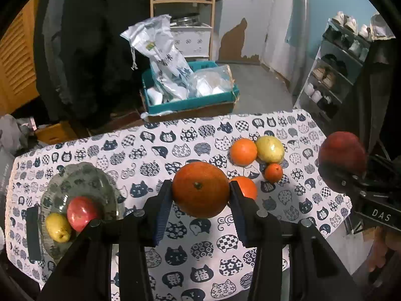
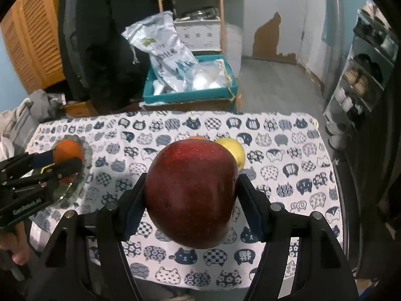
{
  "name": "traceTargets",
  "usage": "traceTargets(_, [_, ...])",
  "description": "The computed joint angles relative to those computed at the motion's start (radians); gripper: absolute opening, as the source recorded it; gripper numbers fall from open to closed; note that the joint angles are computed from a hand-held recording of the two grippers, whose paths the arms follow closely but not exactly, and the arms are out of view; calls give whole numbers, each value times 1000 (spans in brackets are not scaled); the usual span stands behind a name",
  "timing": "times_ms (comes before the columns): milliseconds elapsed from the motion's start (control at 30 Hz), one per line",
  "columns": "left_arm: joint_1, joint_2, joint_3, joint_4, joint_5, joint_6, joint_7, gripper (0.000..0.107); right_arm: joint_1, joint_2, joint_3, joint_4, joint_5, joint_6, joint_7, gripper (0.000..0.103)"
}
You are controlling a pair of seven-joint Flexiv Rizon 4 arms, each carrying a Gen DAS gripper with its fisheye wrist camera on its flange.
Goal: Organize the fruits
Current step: 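Carry the orange with the left tool to the glass bowl while the right tool carries the apple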
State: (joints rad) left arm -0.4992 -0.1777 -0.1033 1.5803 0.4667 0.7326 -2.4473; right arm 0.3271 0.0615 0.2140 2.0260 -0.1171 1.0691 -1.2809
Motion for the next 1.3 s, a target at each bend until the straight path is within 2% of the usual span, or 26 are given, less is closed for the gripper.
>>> traceTargets(267, [15, 62, -2, 30, 44, -6, -33, 46, 28, 0, 15, -34, 4, 10, -17, 69])
traceTargets(667, [77, 164, -29, 107, 92, -16, -88, 46, 84, -50, 39, -109, -9, 2, -24, 69])
traceTargets(1300, [239, 360, -45, 325, 39, 23, -108, 46, 193, -200, 72, -278, -35, -48, -14, 69])
